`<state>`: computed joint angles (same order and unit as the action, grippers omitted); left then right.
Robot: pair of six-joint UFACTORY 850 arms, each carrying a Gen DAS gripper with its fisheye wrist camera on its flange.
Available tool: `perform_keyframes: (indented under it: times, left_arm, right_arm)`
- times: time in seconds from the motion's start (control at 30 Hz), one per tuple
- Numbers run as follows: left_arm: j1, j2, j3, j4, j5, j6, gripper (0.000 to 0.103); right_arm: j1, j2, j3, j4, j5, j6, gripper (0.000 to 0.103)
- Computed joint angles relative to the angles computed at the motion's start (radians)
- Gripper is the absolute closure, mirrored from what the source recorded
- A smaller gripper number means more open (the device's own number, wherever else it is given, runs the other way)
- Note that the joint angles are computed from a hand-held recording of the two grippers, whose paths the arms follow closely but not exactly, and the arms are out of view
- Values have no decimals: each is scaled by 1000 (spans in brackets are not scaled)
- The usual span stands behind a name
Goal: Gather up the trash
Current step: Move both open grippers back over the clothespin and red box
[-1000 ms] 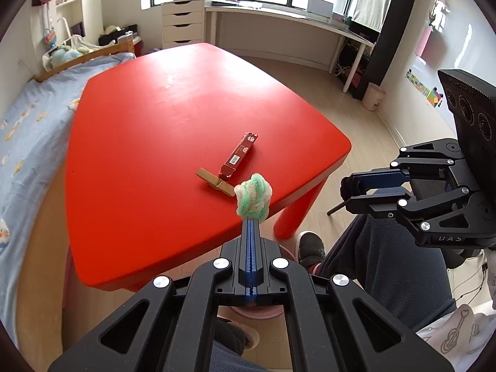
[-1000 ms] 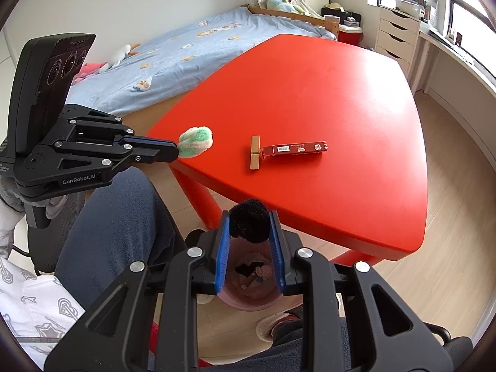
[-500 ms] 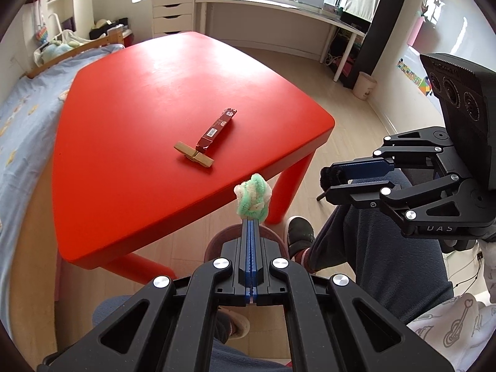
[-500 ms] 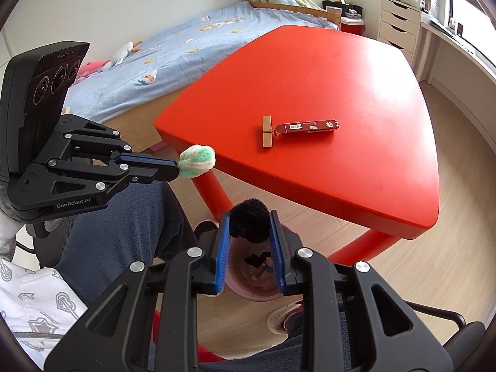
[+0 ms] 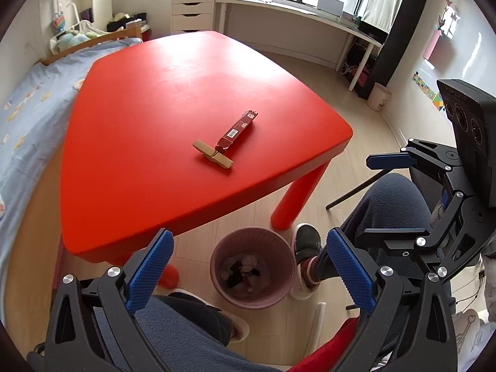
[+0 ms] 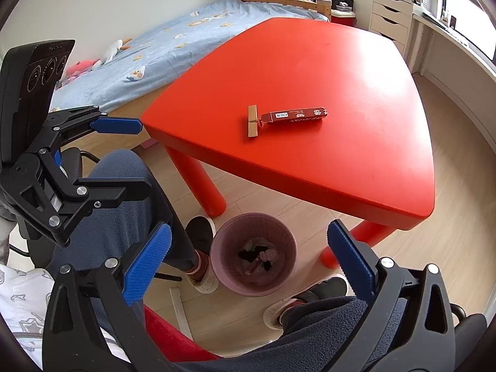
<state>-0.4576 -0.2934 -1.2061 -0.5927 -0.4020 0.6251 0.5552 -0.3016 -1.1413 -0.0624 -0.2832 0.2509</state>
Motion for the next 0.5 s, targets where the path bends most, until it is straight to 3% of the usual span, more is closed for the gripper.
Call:
perform_keyframes:
  times: [0.5]
  left_arm:
    - [8, 3, 3, 4, 1, -28, 8]
  right_arm:
    - [-2, 5, 4, 7, 4, 5, 3]
